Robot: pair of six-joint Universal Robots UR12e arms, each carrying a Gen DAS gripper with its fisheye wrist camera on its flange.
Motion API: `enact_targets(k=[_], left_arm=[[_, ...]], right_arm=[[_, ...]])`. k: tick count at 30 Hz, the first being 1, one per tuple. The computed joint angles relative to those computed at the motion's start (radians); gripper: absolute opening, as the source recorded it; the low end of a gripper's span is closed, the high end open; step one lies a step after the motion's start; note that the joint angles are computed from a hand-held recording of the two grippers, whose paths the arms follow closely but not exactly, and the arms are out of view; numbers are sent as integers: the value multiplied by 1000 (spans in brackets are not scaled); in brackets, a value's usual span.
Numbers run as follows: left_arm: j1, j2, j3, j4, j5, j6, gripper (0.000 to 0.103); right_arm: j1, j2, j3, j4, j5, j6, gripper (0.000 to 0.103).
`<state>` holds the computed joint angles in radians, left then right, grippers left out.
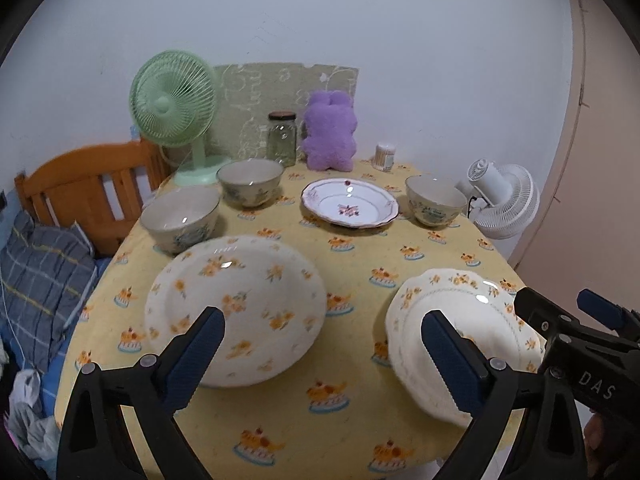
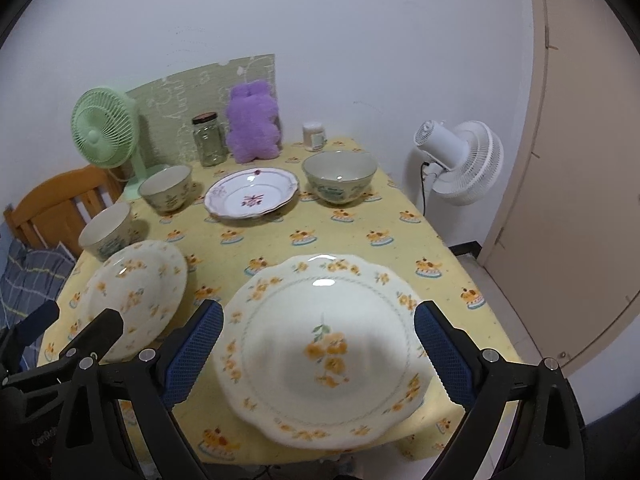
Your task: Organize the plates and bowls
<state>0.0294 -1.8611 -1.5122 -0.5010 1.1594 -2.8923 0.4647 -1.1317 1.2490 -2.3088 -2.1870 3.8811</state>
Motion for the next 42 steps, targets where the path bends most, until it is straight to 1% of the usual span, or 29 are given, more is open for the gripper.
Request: enact_targets(k=[3,7,10,12,15,18,21,27,28,30,31,32,34,36,37,39,42], left_arm=[[-24,-13,14,-3,28,-23,99],[-56,-30,33,-17,78,-57,99],[-80,-44,46,-43,122,-74,99],[-93,-53,53,-57,142,-91,99],[-113,-66,65,-82,178,-114,99],[-131,-80,79,-118,213,-142,95],[-146,-92,89,-148,245,-165,93],[-173,-110,106,-200,275,-176,90],[-176,-113,110,-212,280,-179,88],[-181,-116,115,-229,282,-182,84],[-186,-118,118,-235,297,-183,84],[-190,-119,120,-237,313,-184,84],[-195,-122,122,-237,329,-188,84],[-198,-124,126,-245,343,-182,84],[-201,-125,129,-250,354,-174,84],[-203,-130,135,-258,363,-159,84],[-201,-136,147,-274,356,-141,84]], right_arm=[[-22,-8,23,-29,22,-26,97],[-58,-26,56,-44,78,-51,97],[-84,-35,76,-49,112,-62,97],[-103,-40,89,-45,145,-61,94],[-126,-44,104,-36,188,-70,93],[-146,-44,113,-29,229,-104,93],[-161,-41,120,-26,268,-139,90],[-189,-33,127,-7,351,-187,83],[-191,-31,125,2,359,-192,80],[-196,-30,125,20,378,-202,74],[-199,-30,126,30,391,-203,70],[-201,-30,127,36,402,-203,67],[-206,-31,130,50,428,-201,65],[-211,-32,134,61,459,-198,59],[-212,-29,131,67,470,-199,54],[-215,-25,127,73,494,-200,53],[-214,-23,122,82,491,-185,53]])
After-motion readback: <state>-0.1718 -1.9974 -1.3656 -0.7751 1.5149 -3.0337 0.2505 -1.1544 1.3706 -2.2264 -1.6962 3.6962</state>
